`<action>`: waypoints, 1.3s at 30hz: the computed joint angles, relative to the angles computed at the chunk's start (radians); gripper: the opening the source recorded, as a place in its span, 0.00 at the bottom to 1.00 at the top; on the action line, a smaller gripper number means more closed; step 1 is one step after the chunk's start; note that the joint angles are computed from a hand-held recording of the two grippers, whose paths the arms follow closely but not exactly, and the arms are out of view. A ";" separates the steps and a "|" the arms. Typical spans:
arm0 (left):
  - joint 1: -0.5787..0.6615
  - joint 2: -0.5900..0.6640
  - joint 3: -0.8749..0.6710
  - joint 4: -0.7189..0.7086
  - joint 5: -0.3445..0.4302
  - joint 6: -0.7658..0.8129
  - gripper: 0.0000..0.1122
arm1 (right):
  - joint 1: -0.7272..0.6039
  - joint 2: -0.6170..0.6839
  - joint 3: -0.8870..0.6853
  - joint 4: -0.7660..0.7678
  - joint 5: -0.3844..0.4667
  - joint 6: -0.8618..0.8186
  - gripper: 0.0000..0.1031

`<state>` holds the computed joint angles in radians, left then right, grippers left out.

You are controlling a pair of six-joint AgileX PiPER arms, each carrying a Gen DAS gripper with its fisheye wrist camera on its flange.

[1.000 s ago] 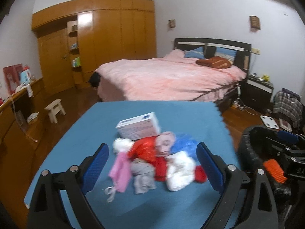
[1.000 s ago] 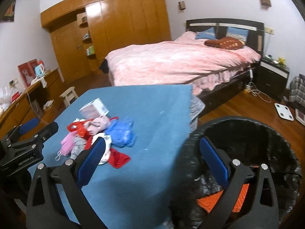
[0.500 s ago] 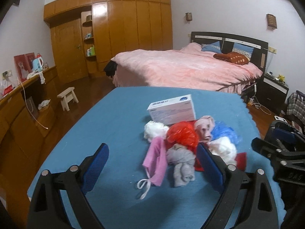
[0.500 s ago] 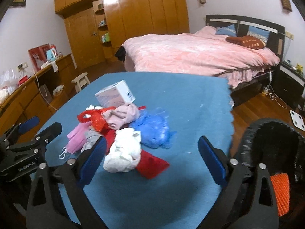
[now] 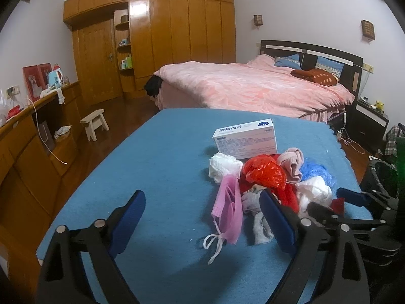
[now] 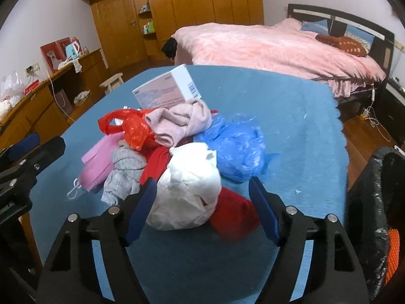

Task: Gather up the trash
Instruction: 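Grasp the white plastic bag with the right gripper, then grasp the grey knit sock with the left gripper while the right holds the white bag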

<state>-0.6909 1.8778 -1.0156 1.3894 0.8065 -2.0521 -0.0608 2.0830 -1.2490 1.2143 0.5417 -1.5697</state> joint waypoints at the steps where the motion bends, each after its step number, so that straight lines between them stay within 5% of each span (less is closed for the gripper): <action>1: 0.001 -0.001 0.003 0.004 -0.003 -0.004 0.80 | 0.004 0.007 -0.011 -0.027 0.008 0.024 0.65; 11: -0.012 -0.003 -0.006 0.007 -0.012 -0.003 0.76 | -0.014 0.004 -0.027 -0.072 0.085 0.042 0.30; 25: -0.032 0.091 -0.134 -0.021 -0.092 0.075 0.47 | -0.124 -0.035 -0.061 -0.090 0.184 0.071 0.29; 34: 0.000 0.194 -0.238 -0.152 -0.137 0.210 0.40 | -0.124 -0.006 -0.085 -0.121 0.188 0.090 0.29; 39: 0.022 0.231 -0.281 -0.249 -0.173 0.313 0.25 | -0.120 0.011 -0.104 -0.144 0.187 0.115 0.30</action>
<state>-0.6686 2.1088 -1.2965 1.1404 0.6340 -1.7388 -0.1807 2.0936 -1.3529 1.0708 0.7287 -1.4545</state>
